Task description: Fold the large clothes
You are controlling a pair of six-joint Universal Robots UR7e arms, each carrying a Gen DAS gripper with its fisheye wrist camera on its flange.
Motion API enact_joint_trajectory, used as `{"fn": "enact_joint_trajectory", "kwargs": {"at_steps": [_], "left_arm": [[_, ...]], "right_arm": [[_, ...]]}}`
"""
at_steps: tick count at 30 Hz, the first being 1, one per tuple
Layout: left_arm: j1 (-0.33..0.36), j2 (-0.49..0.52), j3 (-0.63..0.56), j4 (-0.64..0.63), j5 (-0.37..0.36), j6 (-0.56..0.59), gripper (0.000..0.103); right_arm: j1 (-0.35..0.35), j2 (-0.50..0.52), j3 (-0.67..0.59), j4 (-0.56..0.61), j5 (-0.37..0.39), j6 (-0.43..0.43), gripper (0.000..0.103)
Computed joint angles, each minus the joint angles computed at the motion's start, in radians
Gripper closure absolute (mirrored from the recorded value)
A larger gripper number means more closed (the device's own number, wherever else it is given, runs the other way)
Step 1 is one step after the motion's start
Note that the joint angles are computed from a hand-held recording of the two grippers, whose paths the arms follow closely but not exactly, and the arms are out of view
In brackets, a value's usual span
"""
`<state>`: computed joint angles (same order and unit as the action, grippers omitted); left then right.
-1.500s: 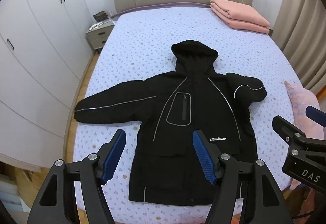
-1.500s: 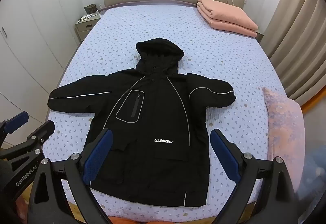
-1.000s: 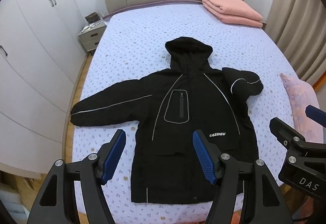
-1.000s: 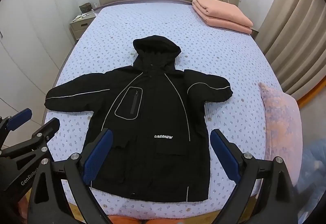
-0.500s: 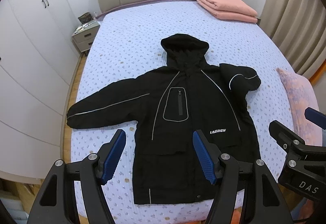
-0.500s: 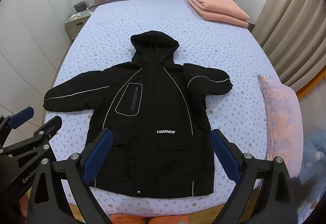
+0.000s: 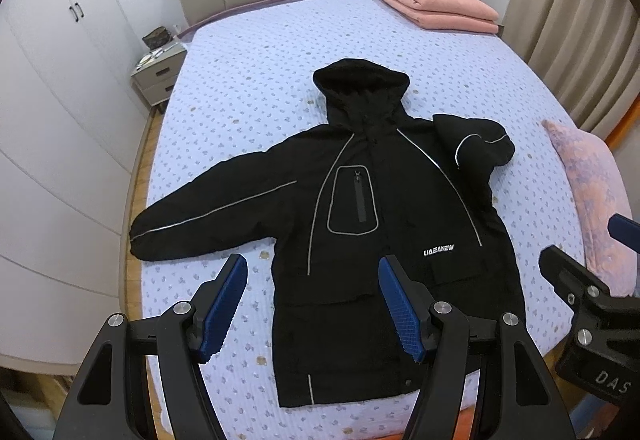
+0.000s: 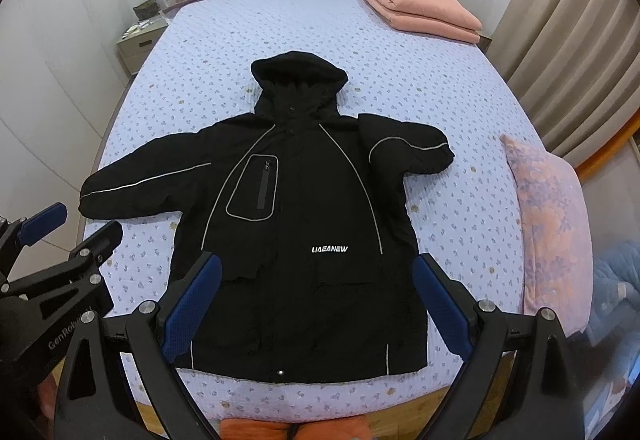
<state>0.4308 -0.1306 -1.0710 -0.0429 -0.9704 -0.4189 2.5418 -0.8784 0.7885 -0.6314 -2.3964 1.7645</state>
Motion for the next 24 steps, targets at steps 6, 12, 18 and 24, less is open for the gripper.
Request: {"fn": "enact_joint_trajectory", "kwargs": {"at_steps": [6,12,18,24], "left_arm": [[0.014,0.011,0.002,0.000,0.000,0.006,0.033],[0.002,0.027,-0.009,0.025,0.012,-0.028,0.033],[-0.026,0.036,0.000,0.061,0.030,-0.115,0.033],[-0.060,0.067,0.000,0.086,0.023,-0.200,0.033]], "right_arm": [[-0.001,0.002,0.006,0.016,0.013,0.011,0.006],[-0.008,-0.054,0.097,-0.062,0.016,-0.026,0.006],[-0.017,-0.127,0.187,-0.154,-0.006,-0.121,0.006],[-0.030,-0.215,0.273,-0.205,-0.012,-0.192,0.006]]}}
